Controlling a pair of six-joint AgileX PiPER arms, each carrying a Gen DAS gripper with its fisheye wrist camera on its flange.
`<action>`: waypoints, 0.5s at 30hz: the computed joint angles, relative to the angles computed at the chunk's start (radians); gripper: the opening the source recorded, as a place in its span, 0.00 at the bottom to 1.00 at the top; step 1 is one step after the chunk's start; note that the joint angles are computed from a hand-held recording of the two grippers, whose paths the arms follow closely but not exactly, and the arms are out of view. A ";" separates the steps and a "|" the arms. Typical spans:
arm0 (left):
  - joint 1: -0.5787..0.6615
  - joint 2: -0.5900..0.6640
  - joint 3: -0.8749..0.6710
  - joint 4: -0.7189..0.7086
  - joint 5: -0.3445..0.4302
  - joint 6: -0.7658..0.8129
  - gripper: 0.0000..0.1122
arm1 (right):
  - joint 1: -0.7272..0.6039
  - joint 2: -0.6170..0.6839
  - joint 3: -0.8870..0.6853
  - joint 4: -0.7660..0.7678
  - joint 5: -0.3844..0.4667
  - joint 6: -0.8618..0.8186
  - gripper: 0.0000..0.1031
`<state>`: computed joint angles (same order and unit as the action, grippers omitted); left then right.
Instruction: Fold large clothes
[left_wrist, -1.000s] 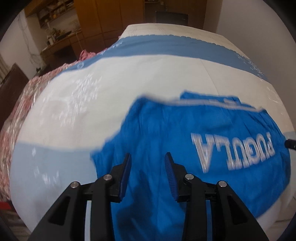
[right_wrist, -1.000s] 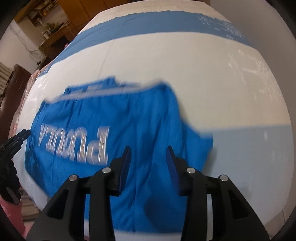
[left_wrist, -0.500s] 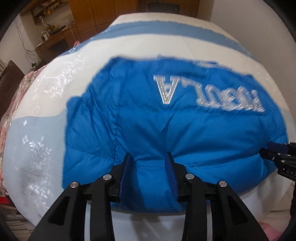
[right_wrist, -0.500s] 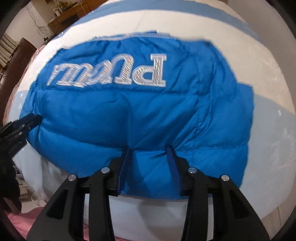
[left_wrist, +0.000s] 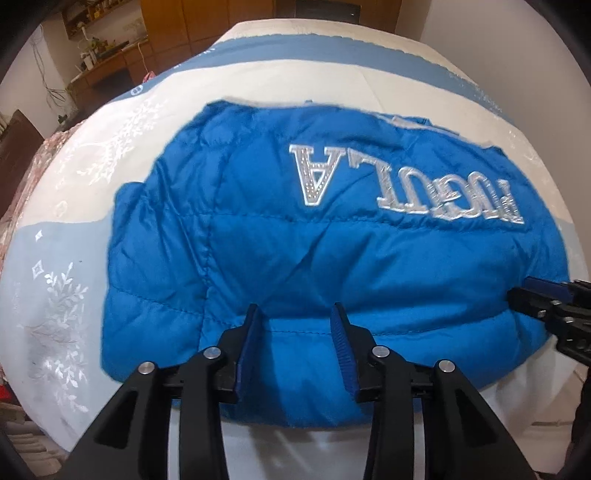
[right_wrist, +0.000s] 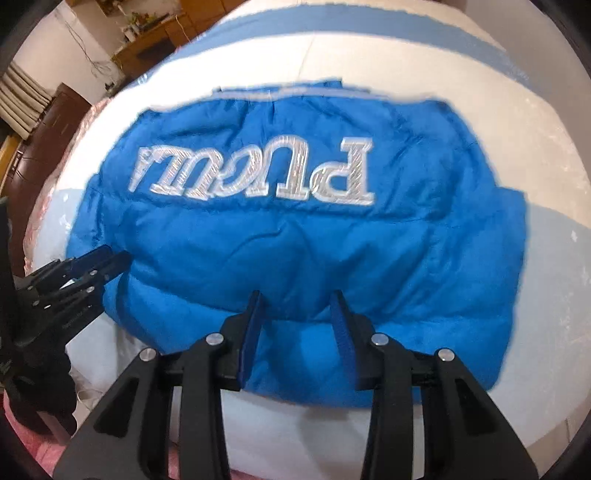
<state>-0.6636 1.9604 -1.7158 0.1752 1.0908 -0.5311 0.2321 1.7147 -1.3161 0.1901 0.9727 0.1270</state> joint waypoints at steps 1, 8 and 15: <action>0.002 0.000 0.013 0.002 -0.018 0.002 0.36 | 0.001 0.016 0.008 0.001 -0.022 -0.006 0.37; 0.000 -0.004 0.004 -0.003 -0.003 -0.008 0.36 | -0.005 -0.001 0.020 0.025 -0.018 -0.012 0.37; -0.011 -0.086 0.017 0.044 0.054 -0.046 0.39 | -0.099 -0.155 0.049 -0.068 0.038 0.020 0.38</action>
<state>-0.6747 1.8740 -1.6983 0.2193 1.1443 -0.5774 0.1329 1.5597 -1.2667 0.1219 1.0110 0.1467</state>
